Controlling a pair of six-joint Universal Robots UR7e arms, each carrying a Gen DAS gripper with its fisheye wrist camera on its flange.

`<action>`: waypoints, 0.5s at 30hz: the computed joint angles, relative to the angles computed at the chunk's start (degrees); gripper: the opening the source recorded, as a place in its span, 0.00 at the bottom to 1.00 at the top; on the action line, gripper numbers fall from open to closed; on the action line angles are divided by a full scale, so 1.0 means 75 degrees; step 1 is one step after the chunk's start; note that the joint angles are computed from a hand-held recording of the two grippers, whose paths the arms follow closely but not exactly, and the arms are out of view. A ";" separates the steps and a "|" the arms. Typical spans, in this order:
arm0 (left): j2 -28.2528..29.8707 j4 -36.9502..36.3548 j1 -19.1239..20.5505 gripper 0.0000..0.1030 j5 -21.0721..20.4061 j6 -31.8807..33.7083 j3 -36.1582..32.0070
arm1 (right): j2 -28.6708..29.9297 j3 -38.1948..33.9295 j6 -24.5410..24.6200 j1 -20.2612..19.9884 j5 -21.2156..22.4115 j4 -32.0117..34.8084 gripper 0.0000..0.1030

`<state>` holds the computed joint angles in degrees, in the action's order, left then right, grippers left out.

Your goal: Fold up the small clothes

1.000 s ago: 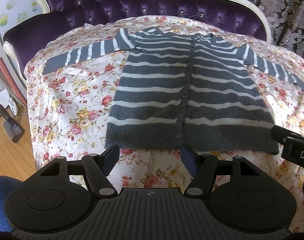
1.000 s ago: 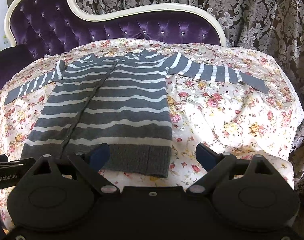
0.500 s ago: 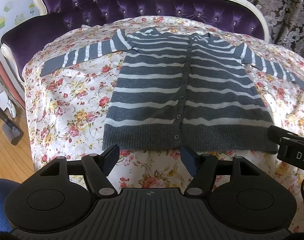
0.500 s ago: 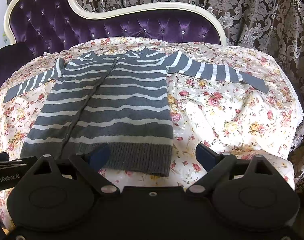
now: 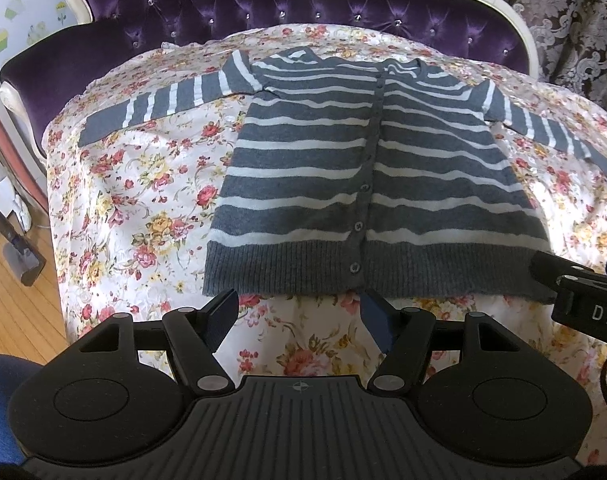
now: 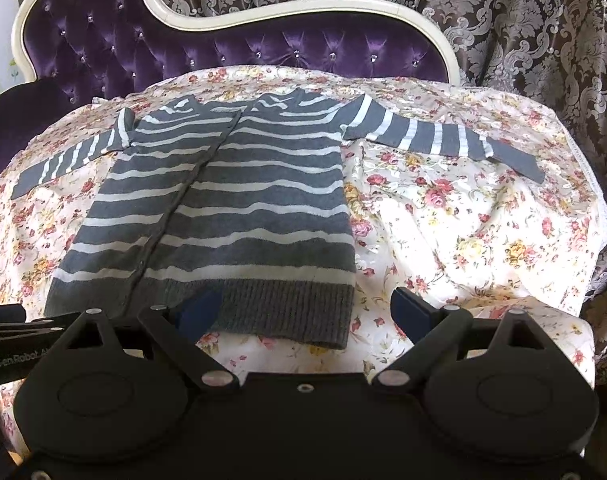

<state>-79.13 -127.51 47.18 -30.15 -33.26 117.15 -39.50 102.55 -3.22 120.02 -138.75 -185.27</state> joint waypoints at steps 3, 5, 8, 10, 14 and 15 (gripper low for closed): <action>0.0000 0.0078 0.0028 0.64 -0.0056 -0.0071 -0.0039 | -0.0044 0.0021 0.0112 -0.0018 0.0094 0.0128 0.90; -0.0002 0.0128 0.0038 0.64 -0.0067 -0.0119 -0.0050 | -0.0052 0.0030 0.0143 -0.0022 0.0114 0.0159 0.90; -0.0004 0.0208 0.0051 0.64 -0.0076 -0.0216 -0.0076 | -0.0067 0.0036 0.0169 -0.0030 0.0166 0.0196 0.90; -0.0004 0.0261 0.0072 0.64 -0.0074 -0.0308 -0.0102 | -0.0082 0.0031 0.0180 -0.0043 0.0223 0.0243 0.90; -0.0021 0.0243 0.0150 0.64 -0.0128 -0.0416 -0.0133 | -0.0082 -0.0008 0.0154 -0.0075 0.0320 0.0324 0.90; -0.0022 0.0220 0.0171 0.64 -0.0142 -0.0416 -0.0137 | -0.0080 -0.0020 0.0140 -0.0085 0.0340 0.0337 0.90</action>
